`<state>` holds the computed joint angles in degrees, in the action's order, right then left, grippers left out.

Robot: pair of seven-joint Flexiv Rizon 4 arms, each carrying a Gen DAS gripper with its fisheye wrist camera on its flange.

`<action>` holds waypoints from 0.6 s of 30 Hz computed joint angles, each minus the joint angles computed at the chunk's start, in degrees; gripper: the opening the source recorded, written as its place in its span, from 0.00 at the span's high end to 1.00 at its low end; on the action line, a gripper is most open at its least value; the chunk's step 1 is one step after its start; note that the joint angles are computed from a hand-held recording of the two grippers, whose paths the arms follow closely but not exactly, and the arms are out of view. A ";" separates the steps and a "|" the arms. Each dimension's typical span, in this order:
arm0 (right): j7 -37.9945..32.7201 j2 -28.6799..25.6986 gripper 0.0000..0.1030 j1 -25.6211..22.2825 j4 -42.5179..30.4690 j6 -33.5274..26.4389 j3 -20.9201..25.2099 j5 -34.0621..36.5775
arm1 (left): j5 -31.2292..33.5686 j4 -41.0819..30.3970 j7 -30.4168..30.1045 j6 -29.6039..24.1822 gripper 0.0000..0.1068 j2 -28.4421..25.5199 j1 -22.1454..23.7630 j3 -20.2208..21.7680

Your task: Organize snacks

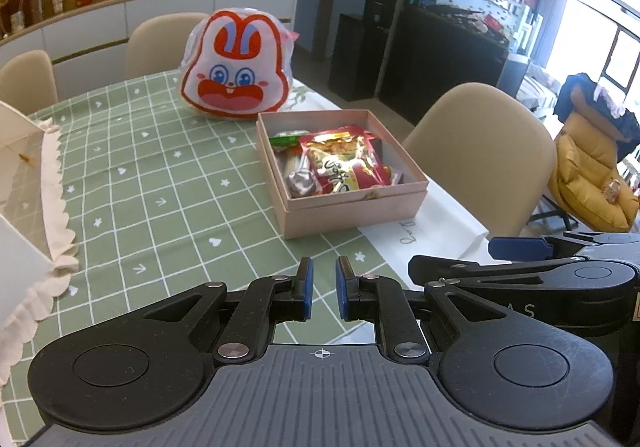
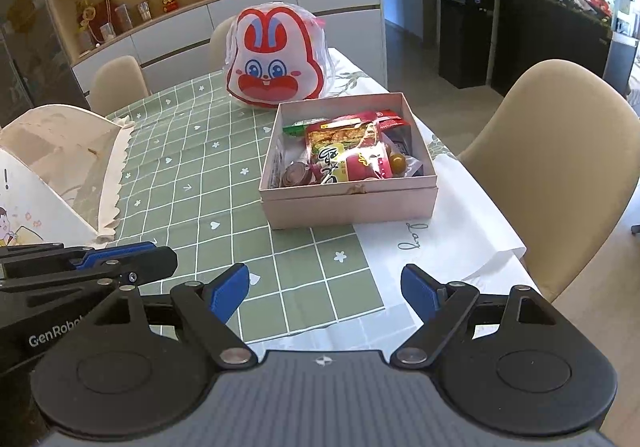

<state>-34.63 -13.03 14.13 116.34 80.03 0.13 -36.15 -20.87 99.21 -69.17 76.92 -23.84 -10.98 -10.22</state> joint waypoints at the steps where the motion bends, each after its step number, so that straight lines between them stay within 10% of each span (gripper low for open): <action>1: 0.08 0.02 0.19 0.03 0.02 -0.04 -0.05 -0.04 | -0.08 -0.01 0.10 -0.06 0.85 0.01 0.08 -0.12; 18: 1.09 0.42 0.19 -0.18 0.29 -0.58 -0.09 -1.05 | -1.55 0.28 1.20 -0.38 0.85 0.15 0.40 -0.81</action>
<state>-33.54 -12.61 13.96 116.63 79.45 0.05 -37.20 -22.43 99.49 -67.97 76.54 -23.70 -10.57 -11.03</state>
